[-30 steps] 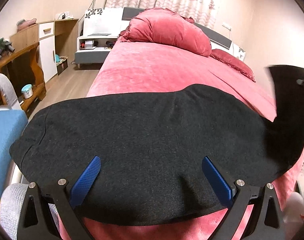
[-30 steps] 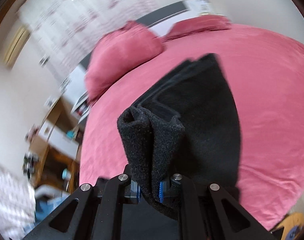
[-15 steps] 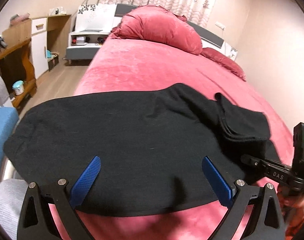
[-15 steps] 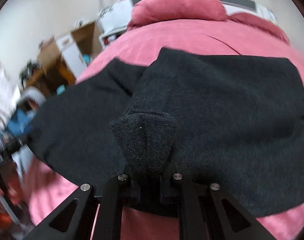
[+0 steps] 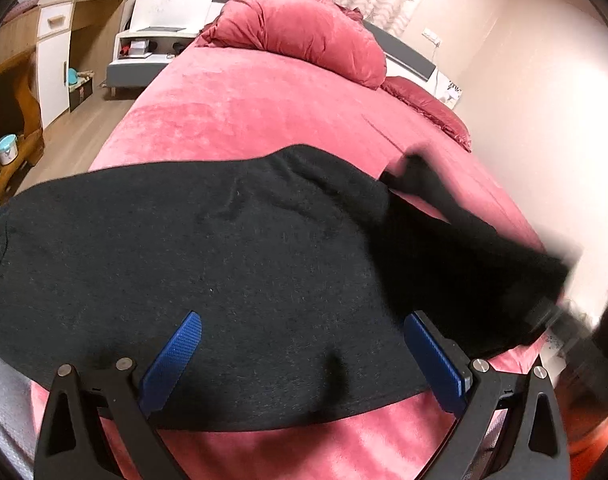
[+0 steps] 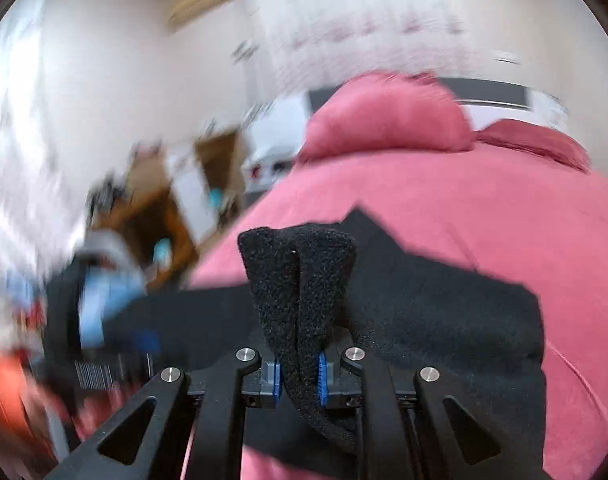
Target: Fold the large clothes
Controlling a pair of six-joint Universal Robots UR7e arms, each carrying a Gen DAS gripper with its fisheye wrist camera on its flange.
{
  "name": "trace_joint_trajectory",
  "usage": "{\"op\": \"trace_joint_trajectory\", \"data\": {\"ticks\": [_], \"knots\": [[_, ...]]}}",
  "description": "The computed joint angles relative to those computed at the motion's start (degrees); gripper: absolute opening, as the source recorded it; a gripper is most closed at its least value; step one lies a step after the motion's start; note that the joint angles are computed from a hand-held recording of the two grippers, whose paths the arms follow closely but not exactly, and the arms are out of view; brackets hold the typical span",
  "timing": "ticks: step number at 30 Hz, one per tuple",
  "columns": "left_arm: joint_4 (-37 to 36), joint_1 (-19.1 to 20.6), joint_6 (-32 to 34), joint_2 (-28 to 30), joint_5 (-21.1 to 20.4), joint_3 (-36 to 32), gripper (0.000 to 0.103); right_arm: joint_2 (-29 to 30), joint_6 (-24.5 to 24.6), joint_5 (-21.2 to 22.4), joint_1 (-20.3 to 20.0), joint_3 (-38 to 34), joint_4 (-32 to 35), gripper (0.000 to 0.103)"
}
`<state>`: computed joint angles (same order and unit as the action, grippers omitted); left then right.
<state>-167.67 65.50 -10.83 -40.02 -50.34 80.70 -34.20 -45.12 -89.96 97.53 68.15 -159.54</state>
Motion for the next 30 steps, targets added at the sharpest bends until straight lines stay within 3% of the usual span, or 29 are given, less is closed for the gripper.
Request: {"op": "trace_joint_trajectory", "data": {"ticks": [1,3,5,9,14,18,20,23,26,28,30], "knots": [[1.37,0.10,-1.03,0.23,-0.18,-0.51,0.102,0.59,-2.94,-3.42,-0.17,0.34,2.70,0.013],[4.58,0.25,-2.58,0.87,-0.80,-1.97,0.102,3.85,-4.11,-10.29,-0.52,-2.06,5.36,0.016],[7.04,0.29,-3.20,1.59,-1.55,-3.54,0.102,6.66,-0.68,-15.09,-0.75,-4.80,10.43,0.020],[9.94,0.18,-3.47,3.72,-3.48,-7.20,0.102,5.71,1.92,-12.62,-0.70,-4.23,8.25,0.042],[17.13,0.74,-6.06,7.24,-8.31,-14.56,0.102,4.15,7.64,-12.10,-1.60,-3.72,12.42,0.043],[25.96,1.13,-7.31,12.14,-9.67,-23.94,0.102,-0.26,11.96,-5.88,-4.01,-1.83,16.55,0.043],[28.19,1.17,-7.55,13.89,-9.53,-27.02,0.102,-2.36,15.16,-3.15,-4.42,-0.37,15.47,0.043],[30.64,1.28,-8.38,16.10,-8.19,-30.61,0.102,-4.67,22.14,-0.38,-6.68,1.64,7.98,0.043],[33.32,0.93,-6.43,18.39,-5.42,-33.63,0.101,-5.01,32.29,-6.99,-8.89,2.09,-1.90,0.043],[33.89,0.26,-3.74,19.66,-2.96,-34.68,0.100,-4.46,42.20,-9.51,-10.97,0.35,-1.63,0.046],[33.75,-0.60,-0.36,21.16,-0.28,-35.76,0.083,-4.79,50.23,-5.20,-14.09,-0.38,2.48,0.046]]}}
